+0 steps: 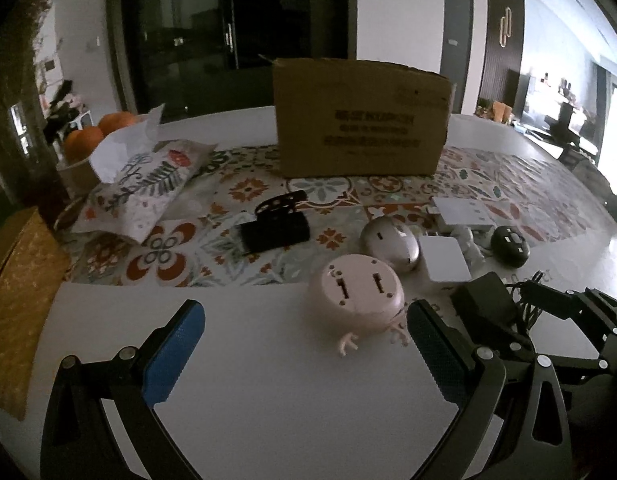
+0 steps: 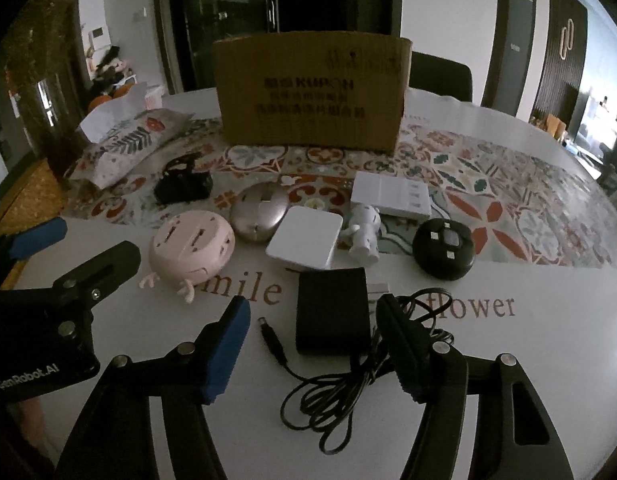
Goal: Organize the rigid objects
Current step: 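Reach the left gripper to the pink round gadget and close on it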
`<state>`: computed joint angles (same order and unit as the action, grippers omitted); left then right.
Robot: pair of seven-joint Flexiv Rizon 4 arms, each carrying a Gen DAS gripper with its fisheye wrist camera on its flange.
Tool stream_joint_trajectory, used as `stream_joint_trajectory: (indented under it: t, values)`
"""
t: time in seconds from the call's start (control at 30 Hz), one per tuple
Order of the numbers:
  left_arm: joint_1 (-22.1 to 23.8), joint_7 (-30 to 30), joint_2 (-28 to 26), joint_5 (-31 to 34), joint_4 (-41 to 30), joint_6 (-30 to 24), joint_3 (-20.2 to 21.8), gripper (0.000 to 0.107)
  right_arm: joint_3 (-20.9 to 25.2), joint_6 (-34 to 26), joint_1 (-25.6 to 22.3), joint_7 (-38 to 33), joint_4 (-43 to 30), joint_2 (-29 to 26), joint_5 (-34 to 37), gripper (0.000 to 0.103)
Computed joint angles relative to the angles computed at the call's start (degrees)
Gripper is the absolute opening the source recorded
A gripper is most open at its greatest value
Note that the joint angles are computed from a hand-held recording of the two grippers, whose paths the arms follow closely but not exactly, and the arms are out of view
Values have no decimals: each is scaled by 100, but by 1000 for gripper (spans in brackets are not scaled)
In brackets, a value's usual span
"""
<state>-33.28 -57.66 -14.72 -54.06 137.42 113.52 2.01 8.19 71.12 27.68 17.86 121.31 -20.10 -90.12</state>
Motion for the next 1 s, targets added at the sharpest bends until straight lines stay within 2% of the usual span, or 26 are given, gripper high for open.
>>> stream_joint_trajectory:
  t: [0.1, 0.3, 0.43, 0.7, 0.77, 1.0]
  values:
    - [206, -186, -24, 396, -66, -201, -58, 103, -11, 80, -37, -4, 0, -28, 15, 66]
    - [92, -360, -215, 864, -311, -584, 259, 102, -48, 188, -63, -53, -30, -105, 23, 64]
    - [485, -629, -280, 1451, -419, -837, 86, 102, -67, 206, -68, -68, -55, -143, 22, 63]
    - [604, -958, -512, 2017, -737, -1282, 205, 97, -101, 114, -59, -207, -93, -217, 160, 63]
    - [759, -1036, -518, 2178, -750, -1322, 97, 96, -120, 75, -36, -260, -99, -230, 197, 63]
    - [1015, -1364, -606, 2641, -882, -1575, 12, 84, -167, -103, 76, -693, -144, -289, 483, 61]
